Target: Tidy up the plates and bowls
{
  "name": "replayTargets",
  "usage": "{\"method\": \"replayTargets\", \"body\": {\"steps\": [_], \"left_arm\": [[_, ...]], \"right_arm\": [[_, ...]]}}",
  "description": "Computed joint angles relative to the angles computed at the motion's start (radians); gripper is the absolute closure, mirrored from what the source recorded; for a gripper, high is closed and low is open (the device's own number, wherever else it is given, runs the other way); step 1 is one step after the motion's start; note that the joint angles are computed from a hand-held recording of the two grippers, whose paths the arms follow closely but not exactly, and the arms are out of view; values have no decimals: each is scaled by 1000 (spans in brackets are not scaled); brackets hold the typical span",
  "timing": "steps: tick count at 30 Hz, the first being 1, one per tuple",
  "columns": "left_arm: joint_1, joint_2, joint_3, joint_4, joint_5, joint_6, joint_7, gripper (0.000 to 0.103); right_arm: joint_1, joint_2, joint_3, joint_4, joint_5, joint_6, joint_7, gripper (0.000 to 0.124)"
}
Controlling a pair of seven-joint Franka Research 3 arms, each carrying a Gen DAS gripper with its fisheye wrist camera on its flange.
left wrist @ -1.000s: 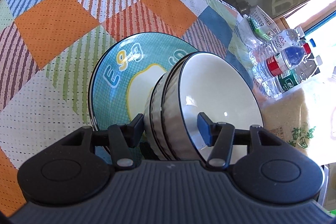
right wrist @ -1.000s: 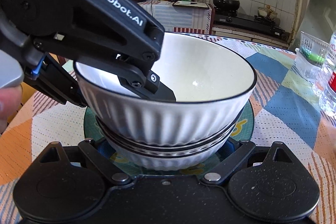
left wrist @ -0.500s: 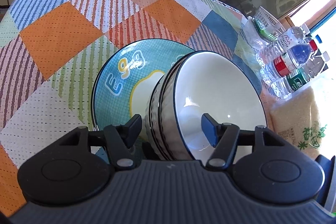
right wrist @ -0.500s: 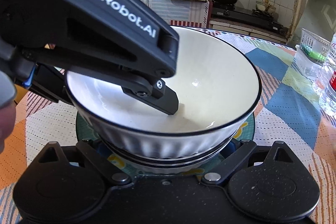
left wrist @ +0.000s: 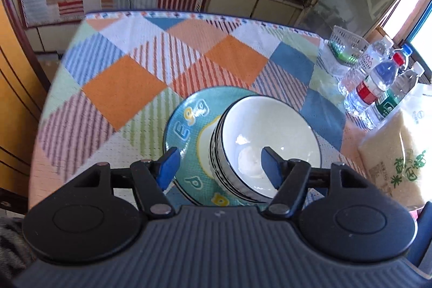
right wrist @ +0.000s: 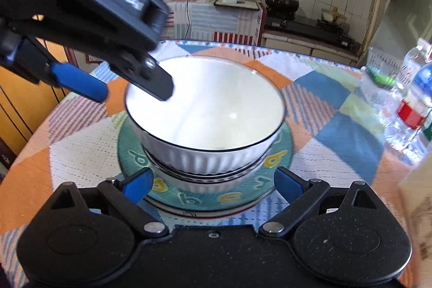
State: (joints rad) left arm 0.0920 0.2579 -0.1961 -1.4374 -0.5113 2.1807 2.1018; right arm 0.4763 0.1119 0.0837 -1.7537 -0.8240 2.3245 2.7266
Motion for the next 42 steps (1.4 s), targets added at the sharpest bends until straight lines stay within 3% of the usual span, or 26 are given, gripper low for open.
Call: {"method": "replayTargets", "body": {"steps": [3,9,12,16,24,29,37,42], "left_arm": [[13,-68,12,-53,-22,33,17,25],[-2,-208,61,-182,0,141,62,12],[-15,-264,89,-232,31,167,22,11],[-27,-309,119,-255,73,136,-48,11],[-65,-418,154,-363,185,193,-58,11],[-87,-469,169,-428,219,253,-77,5],[-123,-526,182,-515,275,323,-90,5],[-151,-565,191,-590,301,413,-92,4]], "right_arm": [[2,-47,12,-26,5,-7,8,26],[-1,-112,57,-13,3,-111,-25,26],[-9,-147,76,-13,14,-133,-31,26],[-26,-186,99,-15,49,-143,-30,26],[-40,-215,139,14,80,-227,8,26],[-37,-229,156,24,68,-264,16,25],[-39,-263,175,4,62,-259,52,25],[-49,-286,192,-16,46,-274,98,24]]}}
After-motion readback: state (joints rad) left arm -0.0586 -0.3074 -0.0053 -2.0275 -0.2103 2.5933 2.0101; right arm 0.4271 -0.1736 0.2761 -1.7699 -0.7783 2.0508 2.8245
